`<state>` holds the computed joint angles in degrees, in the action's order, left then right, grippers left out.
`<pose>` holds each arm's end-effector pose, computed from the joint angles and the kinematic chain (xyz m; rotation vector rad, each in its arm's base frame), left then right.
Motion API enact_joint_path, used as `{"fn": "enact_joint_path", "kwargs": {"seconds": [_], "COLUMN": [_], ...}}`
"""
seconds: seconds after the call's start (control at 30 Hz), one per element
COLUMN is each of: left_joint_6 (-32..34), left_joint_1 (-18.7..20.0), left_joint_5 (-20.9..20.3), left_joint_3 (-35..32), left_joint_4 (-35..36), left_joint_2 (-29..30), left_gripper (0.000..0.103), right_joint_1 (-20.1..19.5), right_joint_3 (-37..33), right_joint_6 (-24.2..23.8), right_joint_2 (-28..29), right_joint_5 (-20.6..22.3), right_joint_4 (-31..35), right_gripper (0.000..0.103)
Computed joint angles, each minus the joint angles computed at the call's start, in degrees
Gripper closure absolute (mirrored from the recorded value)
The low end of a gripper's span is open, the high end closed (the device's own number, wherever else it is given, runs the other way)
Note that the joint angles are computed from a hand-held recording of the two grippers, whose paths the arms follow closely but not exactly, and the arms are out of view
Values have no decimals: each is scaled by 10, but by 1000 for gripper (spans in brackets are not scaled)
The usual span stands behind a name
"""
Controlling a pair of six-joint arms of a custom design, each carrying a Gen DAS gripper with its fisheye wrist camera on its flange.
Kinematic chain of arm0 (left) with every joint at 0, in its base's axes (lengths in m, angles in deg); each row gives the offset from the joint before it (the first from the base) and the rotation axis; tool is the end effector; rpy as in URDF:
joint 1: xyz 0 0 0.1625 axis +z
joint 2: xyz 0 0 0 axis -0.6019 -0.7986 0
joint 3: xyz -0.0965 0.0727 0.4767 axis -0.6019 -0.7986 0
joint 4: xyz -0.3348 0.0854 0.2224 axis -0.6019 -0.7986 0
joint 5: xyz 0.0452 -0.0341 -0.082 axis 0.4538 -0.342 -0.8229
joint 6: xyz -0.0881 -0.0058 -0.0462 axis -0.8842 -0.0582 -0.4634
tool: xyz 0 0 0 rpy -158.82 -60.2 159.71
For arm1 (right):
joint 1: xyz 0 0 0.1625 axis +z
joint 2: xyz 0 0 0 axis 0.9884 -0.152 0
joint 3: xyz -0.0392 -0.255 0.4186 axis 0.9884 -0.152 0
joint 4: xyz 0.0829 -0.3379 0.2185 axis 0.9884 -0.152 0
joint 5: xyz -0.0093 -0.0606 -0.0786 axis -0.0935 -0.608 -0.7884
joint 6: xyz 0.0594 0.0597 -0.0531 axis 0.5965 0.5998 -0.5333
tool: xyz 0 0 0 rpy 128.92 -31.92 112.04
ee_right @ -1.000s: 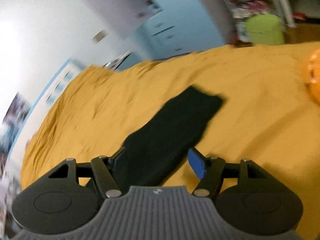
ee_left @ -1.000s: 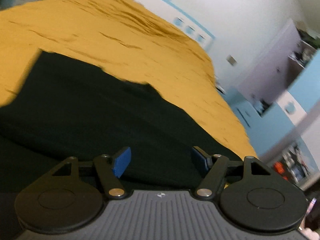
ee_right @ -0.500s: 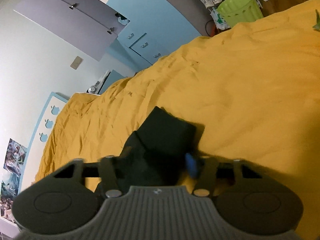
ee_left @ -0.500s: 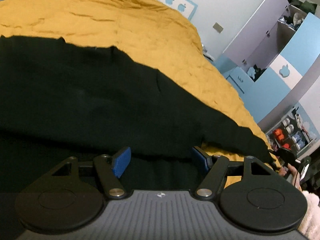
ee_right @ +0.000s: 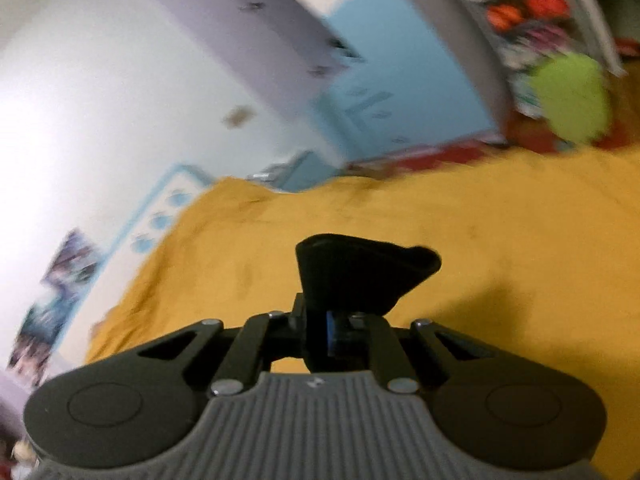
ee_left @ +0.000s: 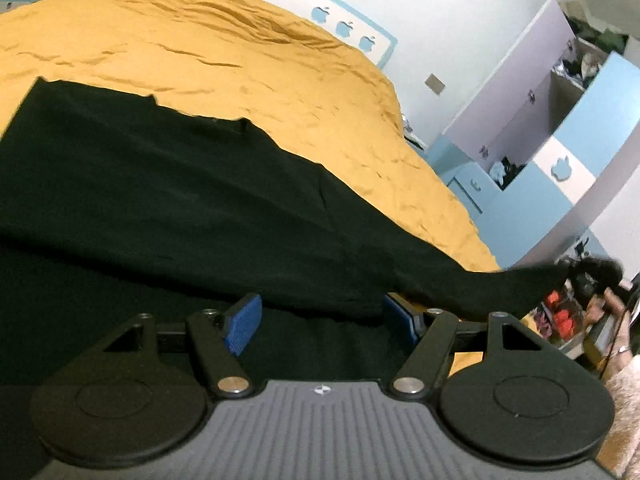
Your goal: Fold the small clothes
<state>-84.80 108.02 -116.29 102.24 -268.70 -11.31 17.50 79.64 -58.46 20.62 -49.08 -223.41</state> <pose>0.0498 -0.4107 0.3585 -0.0068 2.5473 -1.3688 0.2011 -0.6448 0.1722 -0.1366 -2.4073 1.7402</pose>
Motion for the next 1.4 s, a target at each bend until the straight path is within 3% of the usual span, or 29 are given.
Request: {"fn": "enact_joint_path", "kwargs": {"seconds": [0.17, 0.43, 0.57, 0.7, 0.77, 0.83, 0.93, 1.13, 1.27, 1.4], "left_joint_6": [8, -2, -17, -9, -15, -18, -21, -48, -140, -134], "left_joint_1": [18, 95, 140, 167, 176, 189, 208, 238, 276, 286], "left_joint_5": [-1, -42, -55, -60, -62, -74, -83, -69, -113, -126], "left_joint_3": [15, 25, 16, 11, 5, -3, -18, -76, -101, -103], "left_joint_4": [-20, -32, -20, -41, -42, -43, -48, -50, -4, -55], "left_joint_2": [-40, -103, -116, -107, -102, -99, -93, -51, -34, -8], "left_gripper": [22, 22, 22, 22, 22, 22, 22, 22, 25, 34], "right_joint_1": [88, 189, 215, 228, 221, 202, 169, 95, 51, 29], "right_joint_3": [-64, -216, -287, -328, -310, -265, -190, -55, -9, 13], "right_joint_6": [-42, -24, -5, -14, -34, -48, -27, 13, 71, 70], "right_joint_2": [48, 208, 303, 358, 354, 329, 275, 170, 128, 115], "right_joint_5": [60, 180, 209, 188, 183, 216, 235, 177, 168, 169], "right_joint_4": [70, 234, 323, 427, 420, 390, 341, 243, 226, 219], "right_gripper": [99, 99, 99, 74, 70, 65, 54, 52, 52, 52]}}
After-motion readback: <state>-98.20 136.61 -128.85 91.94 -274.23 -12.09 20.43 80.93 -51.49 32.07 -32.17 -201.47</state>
